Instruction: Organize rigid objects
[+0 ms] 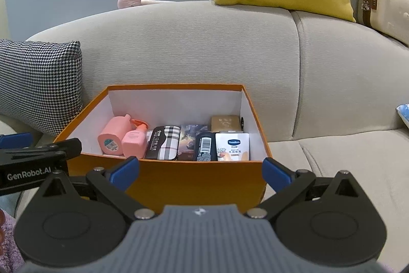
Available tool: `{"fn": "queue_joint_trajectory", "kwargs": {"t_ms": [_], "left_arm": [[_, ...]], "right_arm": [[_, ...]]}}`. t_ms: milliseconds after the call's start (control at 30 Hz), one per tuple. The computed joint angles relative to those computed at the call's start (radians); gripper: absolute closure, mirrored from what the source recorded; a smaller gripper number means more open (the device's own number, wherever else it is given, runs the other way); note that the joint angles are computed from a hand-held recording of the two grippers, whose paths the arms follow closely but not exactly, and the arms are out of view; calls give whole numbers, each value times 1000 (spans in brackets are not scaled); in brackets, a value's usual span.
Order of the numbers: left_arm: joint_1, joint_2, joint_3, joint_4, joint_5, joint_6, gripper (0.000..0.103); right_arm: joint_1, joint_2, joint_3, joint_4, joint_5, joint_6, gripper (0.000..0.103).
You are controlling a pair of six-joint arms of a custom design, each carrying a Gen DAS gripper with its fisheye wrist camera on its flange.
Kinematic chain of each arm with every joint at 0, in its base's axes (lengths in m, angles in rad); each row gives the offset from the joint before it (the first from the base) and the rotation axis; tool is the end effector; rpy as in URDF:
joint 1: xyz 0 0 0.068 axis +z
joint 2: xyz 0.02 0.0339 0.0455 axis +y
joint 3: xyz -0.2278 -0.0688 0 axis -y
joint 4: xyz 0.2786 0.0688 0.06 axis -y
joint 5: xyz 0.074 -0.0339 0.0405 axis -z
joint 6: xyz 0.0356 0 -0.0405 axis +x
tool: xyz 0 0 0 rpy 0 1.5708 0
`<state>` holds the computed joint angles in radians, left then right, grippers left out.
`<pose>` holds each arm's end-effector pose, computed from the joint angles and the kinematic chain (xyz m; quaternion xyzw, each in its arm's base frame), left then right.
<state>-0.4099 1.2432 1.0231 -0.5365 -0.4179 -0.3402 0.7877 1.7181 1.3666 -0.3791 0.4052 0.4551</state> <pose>0.2893 -0.1100 0.2538 -0.0508 0.9006 0.0354 0.4302 0.3028 0.2843 0.2280 -0.0671 0.8956 0.0832 0.4318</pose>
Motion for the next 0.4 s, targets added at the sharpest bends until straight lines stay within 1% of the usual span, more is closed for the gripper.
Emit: {"fn": "queue_joint_trajectory", "kwargs": {"t_ms": [400], "left_arm": [[3, -3, -1, -8, -2, -12, 0]], "right_arm": [[1, 2, -1, 1, -4, -4, 1]]}}
